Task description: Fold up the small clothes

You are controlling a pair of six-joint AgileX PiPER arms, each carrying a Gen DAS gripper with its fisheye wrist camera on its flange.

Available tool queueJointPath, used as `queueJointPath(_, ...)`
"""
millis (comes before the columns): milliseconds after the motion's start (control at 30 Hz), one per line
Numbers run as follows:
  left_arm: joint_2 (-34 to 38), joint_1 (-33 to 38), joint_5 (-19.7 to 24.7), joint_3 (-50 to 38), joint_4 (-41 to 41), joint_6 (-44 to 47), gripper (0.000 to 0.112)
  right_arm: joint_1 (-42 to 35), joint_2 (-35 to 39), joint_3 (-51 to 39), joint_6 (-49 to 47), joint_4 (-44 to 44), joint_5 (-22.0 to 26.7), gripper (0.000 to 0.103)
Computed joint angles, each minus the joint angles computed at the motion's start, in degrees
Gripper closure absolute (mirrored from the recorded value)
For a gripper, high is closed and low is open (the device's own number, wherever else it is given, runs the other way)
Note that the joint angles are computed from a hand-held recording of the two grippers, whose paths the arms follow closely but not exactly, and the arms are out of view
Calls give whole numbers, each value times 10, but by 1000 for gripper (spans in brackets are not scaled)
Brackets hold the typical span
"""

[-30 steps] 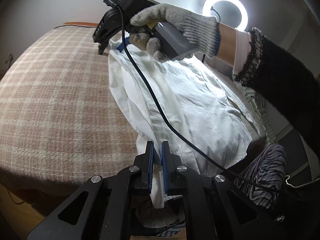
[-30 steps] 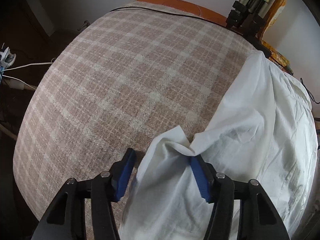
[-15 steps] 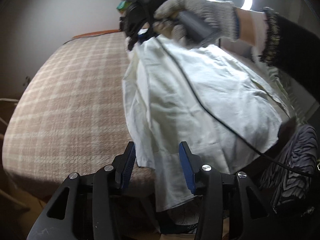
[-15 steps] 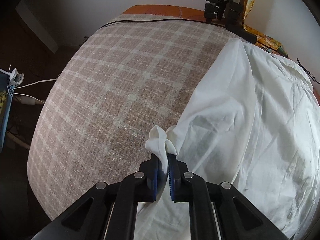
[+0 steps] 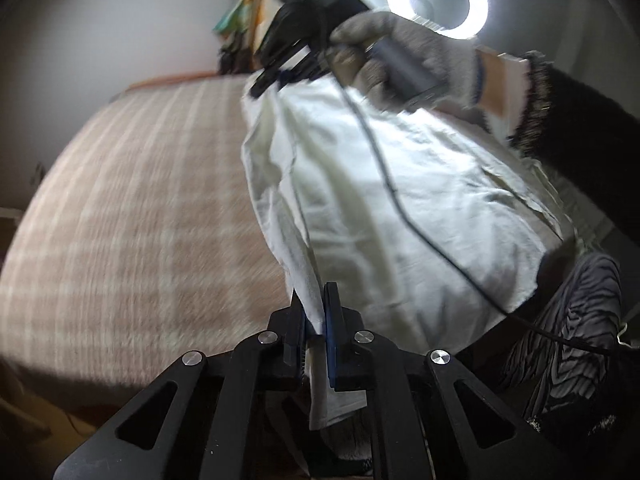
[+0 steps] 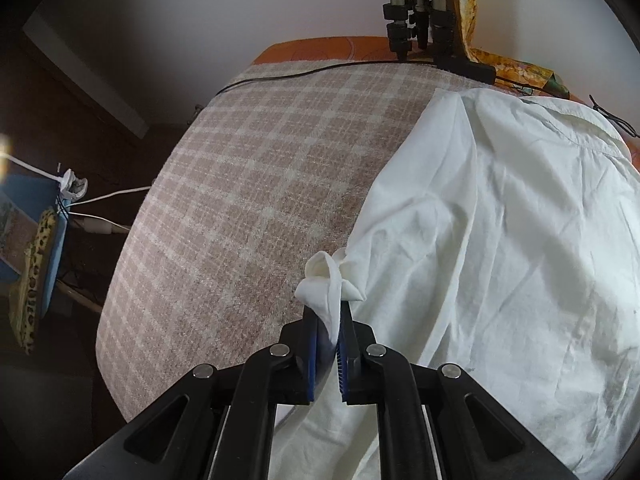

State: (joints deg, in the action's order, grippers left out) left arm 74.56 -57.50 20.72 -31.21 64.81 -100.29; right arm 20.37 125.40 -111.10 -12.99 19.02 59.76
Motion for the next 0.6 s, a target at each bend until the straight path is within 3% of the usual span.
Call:
queueJointPath(233,49,-32,-2,-74,-19,76,106,-80,-41,76,-99,117,-26,99)
queueJointPath(600,133,-58,-21,-169,-136,245,107,-175,-97,189,-200,190,-62,100)
